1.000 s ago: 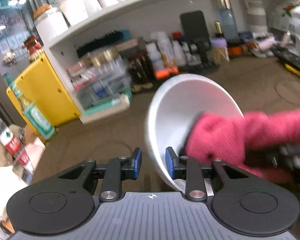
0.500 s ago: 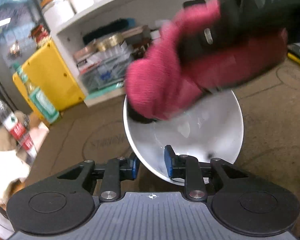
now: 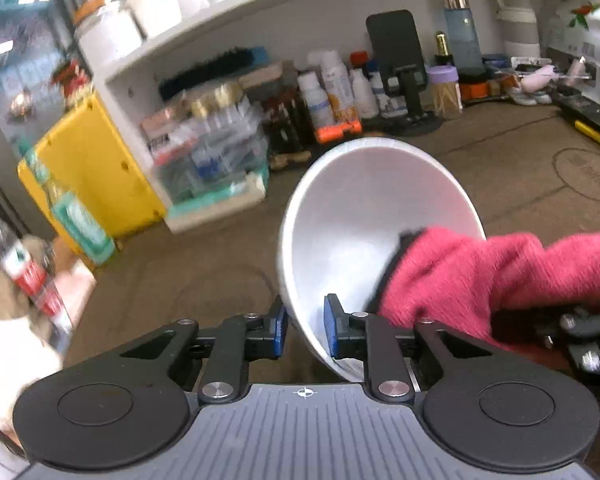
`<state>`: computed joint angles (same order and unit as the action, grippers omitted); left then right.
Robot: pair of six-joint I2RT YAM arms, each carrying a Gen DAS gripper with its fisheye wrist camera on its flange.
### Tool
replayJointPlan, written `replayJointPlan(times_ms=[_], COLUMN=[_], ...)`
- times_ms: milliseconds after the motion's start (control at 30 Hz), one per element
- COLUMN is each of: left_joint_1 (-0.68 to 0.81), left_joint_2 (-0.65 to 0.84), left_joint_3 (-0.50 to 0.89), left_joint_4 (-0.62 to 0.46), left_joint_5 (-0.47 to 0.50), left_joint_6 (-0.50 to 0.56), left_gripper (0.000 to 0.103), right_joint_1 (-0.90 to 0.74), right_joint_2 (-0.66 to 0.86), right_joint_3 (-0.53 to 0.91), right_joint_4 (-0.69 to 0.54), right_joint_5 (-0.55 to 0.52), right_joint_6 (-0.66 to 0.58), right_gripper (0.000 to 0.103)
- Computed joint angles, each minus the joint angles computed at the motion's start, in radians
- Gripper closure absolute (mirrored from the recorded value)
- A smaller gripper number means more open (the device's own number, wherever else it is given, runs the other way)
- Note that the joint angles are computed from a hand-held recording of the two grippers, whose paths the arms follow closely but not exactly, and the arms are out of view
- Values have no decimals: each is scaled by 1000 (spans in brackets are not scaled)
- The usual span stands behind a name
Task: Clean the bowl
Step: 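Hold the tilted bowl with the left gripper while the right gripper scrubs its inner wall with the towel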
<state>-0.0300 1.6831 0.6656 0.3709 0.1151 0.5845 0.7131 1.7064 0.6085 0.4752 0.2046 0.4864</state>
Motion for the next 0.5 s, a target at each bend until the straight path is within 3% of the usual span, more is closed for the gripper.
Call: replayJointPlan(times_ms=[33, 67, 200, 367, 500], left_joint_1=[-6, -9, -18, 32, 55], left_joint_2=[10, 20, 6, -31, -21], left_joint_3=[26, 48, -49, -86, -73], left_joint_4=[-14, -38, 81, 28, -11], left_joint_5=[2, 14, -25, 33, 41], left_joint_6=[16, 37, 87, 5, -52], left_gripper=[90, 91, 88, 79, 79], right_joint_1=[-11, -21, -48, -73, -31], right_joint_2=[-2, -4, -21, 24, 31], right_joint_3=[-2, -4, 28, 207, 293], right_joint_4=[2, 3, -38, -129, -102], right_joint_5=[-16, -27, -19, -12, -32], right_joint_6=[6, 11, 10, -90, -185], right_gripper=[78, 78, 78, 79, 78])
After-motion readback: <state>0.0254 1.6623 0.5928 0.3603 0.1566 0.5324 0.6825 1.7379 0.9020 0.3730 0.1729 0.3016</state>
